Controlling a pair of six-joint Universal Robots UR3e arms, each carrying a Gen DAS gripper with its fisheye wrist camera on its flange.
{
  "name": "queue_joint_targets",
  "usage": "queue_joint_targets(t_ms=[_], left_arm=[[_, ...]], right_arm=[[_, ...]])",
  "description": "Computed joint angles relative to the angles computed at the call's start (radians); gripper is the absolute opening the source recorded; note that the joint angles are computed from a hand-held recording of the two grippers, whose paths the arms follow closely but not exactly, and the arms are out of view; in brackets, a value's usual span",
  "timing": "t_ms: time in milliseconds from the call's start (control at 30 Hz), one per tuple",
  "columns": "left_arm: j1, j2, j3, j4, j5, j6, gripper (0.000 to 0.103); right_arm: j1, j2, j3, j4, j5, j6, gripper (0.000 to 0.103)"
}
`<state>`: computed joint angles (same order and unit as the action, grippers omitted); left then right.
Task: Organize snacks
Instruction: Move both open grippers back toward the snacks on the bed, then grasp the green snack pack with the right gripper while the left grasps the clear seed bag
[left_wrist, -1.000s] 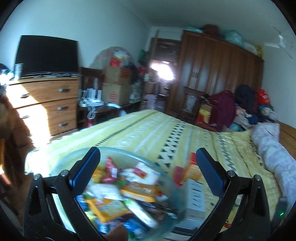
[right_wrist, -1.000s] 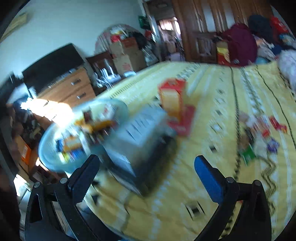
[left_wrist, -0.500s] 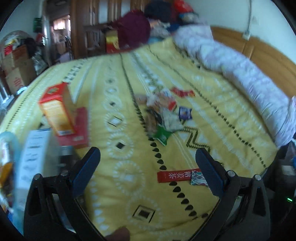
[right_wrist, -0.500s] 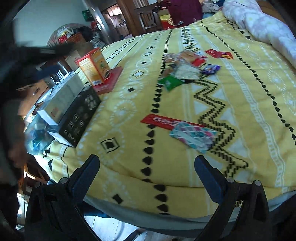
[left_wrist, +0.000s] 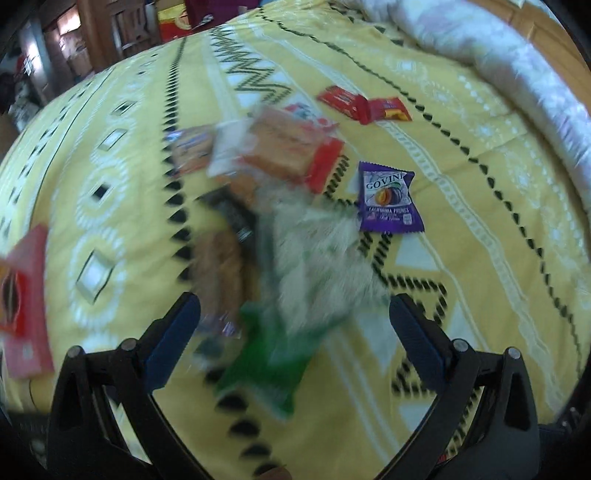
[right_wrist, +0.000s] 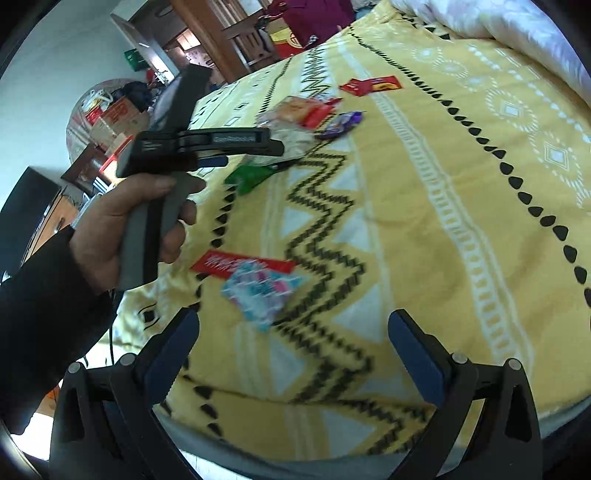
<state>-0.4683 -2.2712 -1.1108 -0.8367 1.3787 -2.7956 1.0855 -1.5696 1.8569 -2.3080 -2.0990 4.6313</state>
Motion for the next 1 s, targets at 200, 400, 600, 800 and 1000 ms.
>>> queue_joint_targets(t_ms=[200, 400, 600, 800, 1000], left_arm=[[-0.051, -0.08, 0.063, 0.063, 0.095, 0.012, 0.056], [0.074, 0.221, -0.342, 0.21, -0.072, 0.045, 0.045], [0.323, 0.592, -0.762, 0.168, -0.221, 0.181, 0.045], [0.483, 0.766, -0.906, 0.054, -0.281, 0.253, 0.045], [0.533, 0.809, -0.926, -0.002, -0.323, 0.301, 0.045]], right_arm=[[-0.043, -0.072, 0.12, -0.069, 0.004, -0.008, 0.103], [-0.057, -0.099, 0.161, -0.092, -0.006, -0.013, 0.101], [-0.119, -0.062, 0.157, -0.177, 0.049, -0.114, 0.1], [-0.286, 0.061, 0.062, -0.288, 0.198, -0.425, 0.1], [-0.475, 0.285, -0.189, -0.257, 0.401, -0.925, 0.086]])
